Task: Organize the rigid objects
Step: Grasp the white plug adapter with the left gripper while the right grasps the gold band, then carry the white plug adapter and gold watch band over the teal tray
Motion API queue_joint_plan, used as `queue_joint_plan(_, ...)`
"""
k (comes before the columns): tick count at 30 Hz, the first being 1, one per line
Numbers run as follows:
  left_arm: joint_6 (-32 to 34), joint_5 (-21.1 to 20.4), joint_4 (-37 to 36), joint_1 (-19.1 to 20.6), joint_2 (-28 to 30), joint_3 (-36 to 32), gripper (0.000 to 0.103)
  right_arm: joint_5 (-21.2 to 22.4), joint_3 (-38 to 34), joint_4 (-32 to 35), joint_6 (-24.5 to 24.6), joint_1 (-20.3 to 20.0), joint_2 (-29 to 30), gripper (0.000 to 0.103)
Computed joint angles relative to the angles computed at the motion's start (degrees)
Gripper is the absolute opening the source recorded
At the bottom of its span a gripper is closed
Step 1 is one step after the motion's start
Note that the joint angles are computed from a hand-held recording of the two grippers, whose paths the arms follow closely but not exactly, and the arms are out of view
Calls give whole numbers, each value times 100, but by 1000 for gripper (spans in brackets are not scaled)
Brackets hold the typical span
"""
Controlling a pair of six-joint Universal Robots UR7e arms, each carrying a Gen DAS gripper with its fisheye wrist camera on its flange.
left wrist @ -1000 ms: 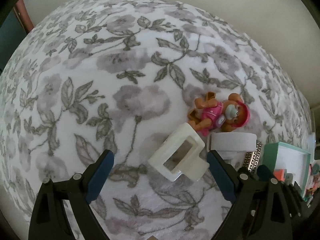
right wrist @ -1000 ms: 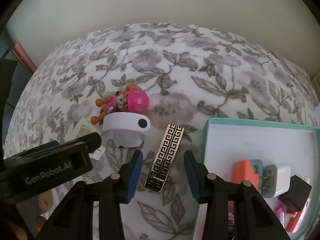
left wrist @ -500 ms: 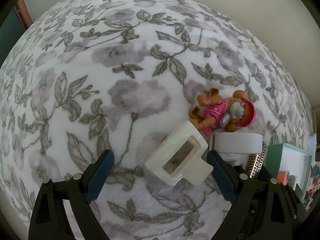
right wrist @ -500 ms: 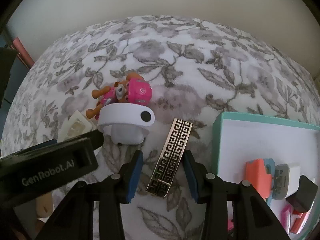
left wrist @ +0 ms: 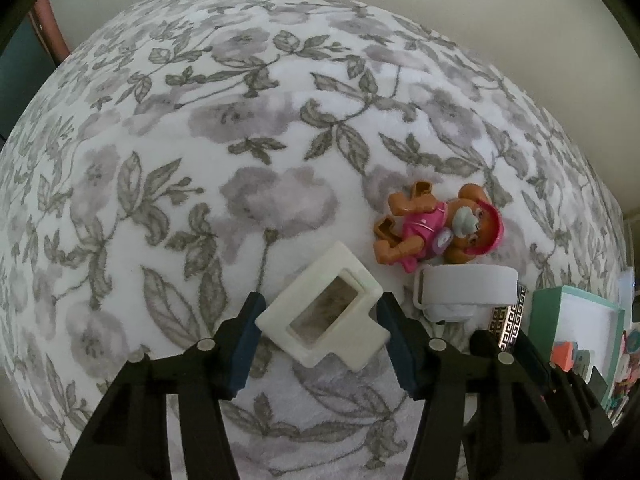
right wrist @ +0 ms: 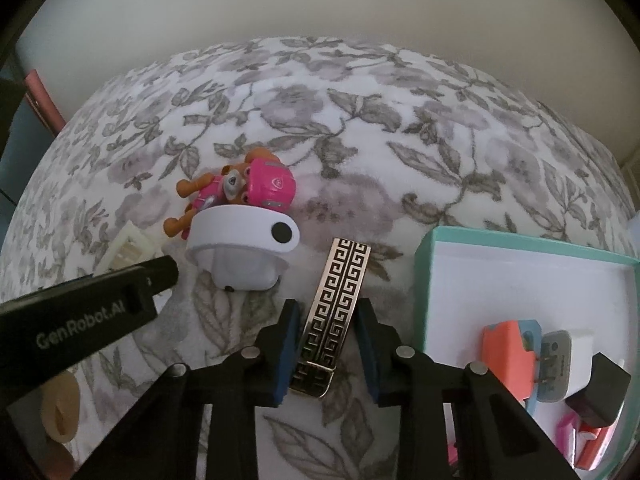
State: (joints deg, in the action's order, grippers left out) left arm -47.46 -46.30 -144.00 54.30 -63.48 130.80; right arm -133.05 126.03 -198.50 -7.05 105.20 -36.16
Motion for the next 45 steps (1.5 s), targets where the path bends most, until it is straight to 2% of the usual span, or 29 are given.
queue_joint_plan(9, -144, -37, 57, -60, -29, -28, 59, -38, 37, -11, -26, 26, -7, 29)
queue_joint_plan(19, -603, 54, 521, -309, -209, 122, 59, -59, 182, 29, -19, 51, -92, 23)
queue_joint_plan(26, -1007, 153, 868, -659, -464, 289, 59, 218, 417, -123, 161, 20, -272, 22)
queue_joint_plan(38, -1500, 578, 1443, -1483, -1134, 405, 59, 389, 823, -344, 497, 337, -1043, 22)
queue_joint_plan(45, -1363, 710, 1319, -1719, -1115, 331, 59, 230, 1109, -212, 799, 459, -1698, 22)
